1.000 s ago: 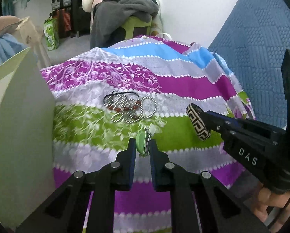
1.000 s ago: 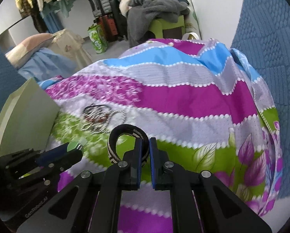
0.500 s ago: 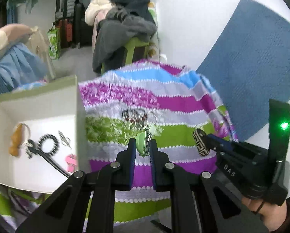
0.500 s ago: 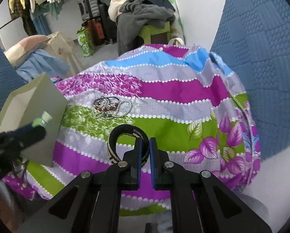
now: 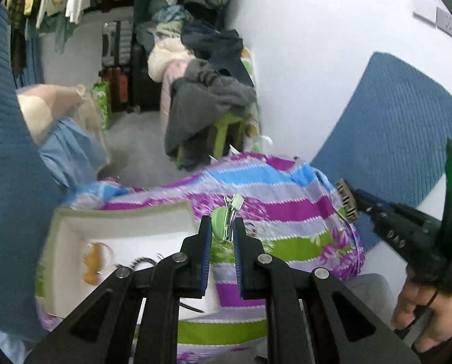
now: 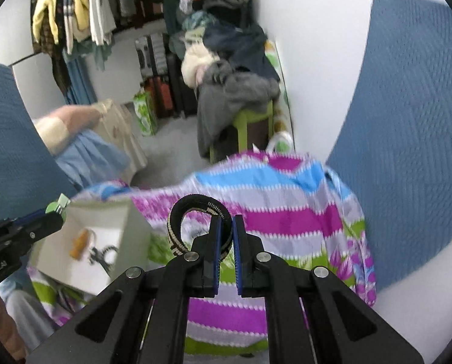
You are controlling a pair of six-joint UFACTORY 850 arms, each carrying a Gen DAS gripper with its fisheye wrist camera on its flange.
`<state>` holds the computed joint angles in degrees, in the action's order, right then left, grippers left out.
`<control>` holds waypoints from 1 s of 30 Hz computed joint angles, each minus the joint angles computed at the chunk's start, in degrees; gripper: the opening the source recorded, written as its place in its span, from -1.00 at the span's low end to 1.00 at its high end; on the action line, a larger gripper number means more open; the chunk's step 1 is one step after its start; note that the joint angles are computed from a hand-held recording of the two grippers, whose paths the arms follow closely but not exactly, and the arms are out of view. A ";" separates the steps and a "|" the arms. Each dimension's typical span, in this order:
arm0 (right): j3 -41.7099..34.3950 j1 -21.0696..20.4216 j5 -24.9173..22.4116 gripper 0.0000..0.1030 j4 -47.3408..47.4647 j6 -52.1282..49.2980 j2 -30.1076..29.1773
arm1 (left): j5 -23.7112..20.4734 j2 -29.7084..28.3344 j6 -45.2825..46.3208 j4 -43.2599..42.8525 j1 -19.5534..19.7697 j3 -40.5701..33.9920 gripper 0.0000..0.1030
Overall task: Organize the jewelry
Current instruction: 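Carry both held items over the white box with both tools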
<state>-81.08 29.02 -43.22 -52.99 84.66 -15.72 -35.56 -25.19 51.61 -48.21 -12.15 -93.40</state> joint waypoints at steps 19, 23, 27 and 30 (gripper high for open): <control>-15.62 5.18 -5.48 -0.89 -3.93 1.79 -11.05 | -2.18 -4.14 3.58 1.54 8.52 -5.98 -0.76; -17.53 5.83 -4.08 -0.89 -0.89 -0.14 -14.08 | -2.48 -5.38 4.44 2.17 9.25 -5.66 -0.76; -20.00 6.25 -2.71 -0.89 3.49 -4.19 -17.50 | -3.26 -7.13 2.75 3.91 10.04 -5.44 -0.75; -21.15 6.57 -1.97 -0.89 6.26 -6.81 -19.54 | -3.09 -8.21 1.18 5.59 10.45 -4.83 -0.75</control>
<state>-102.23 35.59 -45.19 -46.73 77.85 -35.26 -38.66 -33.40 52.79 -42.63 -1.70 -98.23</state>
